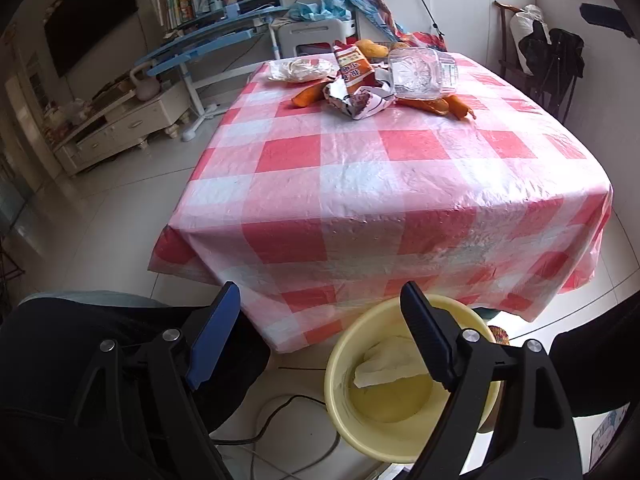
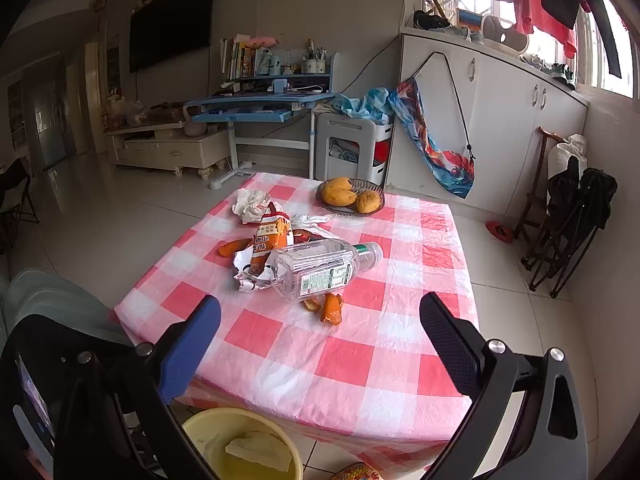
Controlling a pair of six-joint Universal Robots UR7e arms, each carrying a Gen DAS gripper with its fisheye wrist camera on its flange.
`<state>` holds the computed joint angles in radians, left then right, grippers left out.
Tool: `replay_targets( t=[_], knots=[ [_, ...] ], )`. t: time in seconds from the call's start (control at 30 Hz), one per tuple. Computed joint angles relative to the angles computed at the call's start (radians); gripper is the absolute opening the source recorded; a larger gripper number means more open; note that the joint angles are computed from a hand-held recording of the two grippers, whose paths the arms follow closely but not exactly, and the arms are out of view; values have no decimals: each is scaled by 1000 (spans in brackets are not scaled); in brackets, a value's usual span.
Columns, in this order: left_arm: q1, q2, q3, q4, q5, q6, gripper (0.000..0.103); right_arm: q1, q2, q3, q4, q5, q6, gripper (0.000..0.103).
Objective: Collect trash
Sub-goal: 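Move both tools back toward the remaining trash on the table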
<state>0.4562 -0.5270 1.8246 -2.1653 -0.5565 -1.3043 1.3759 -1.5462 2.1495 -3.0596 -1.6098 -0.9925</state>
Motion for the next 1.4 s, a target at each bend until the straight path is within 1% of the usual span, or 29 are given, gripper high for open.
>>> replay_targets(
  t=[0.23, 0.43, 0.57, 0.7, 0.93, 1.1, 1.2, 1.4],
  knots=[
    [7, -8, 1, 22, -2, -45, 79, -1, -1, 1, 8, 3, -12, 95],
    [8, -9, 1, 30, 3, -57, 79, 5, 7, 7, -21, -14, -46, 95],
    [9, -8, 1, 28, 4, -55, 79, 7, 9, 8, -28, -19, -52, 95],
    [9, -9, 1, 32, 5, -61, 79, 14, 16, 19, -61, -34, -86, 95],
    [13, -2, -7, 46, 8, -66, 79, 22, 18, 38, -115, -33, -136, 95],
    [9, -1, -10, 54, 15, -78, 79, 25, 20, 42, -124, -32, -142, 95],
    [1, -4, -9, 68, 31, -92, 79, 25, 21, 41, -123, -33, -141, 95],
    [-1, -7, -13, 89, 37, -107, 79, 25, 31, 38, -123, -47, -139, 95]
  ],
)
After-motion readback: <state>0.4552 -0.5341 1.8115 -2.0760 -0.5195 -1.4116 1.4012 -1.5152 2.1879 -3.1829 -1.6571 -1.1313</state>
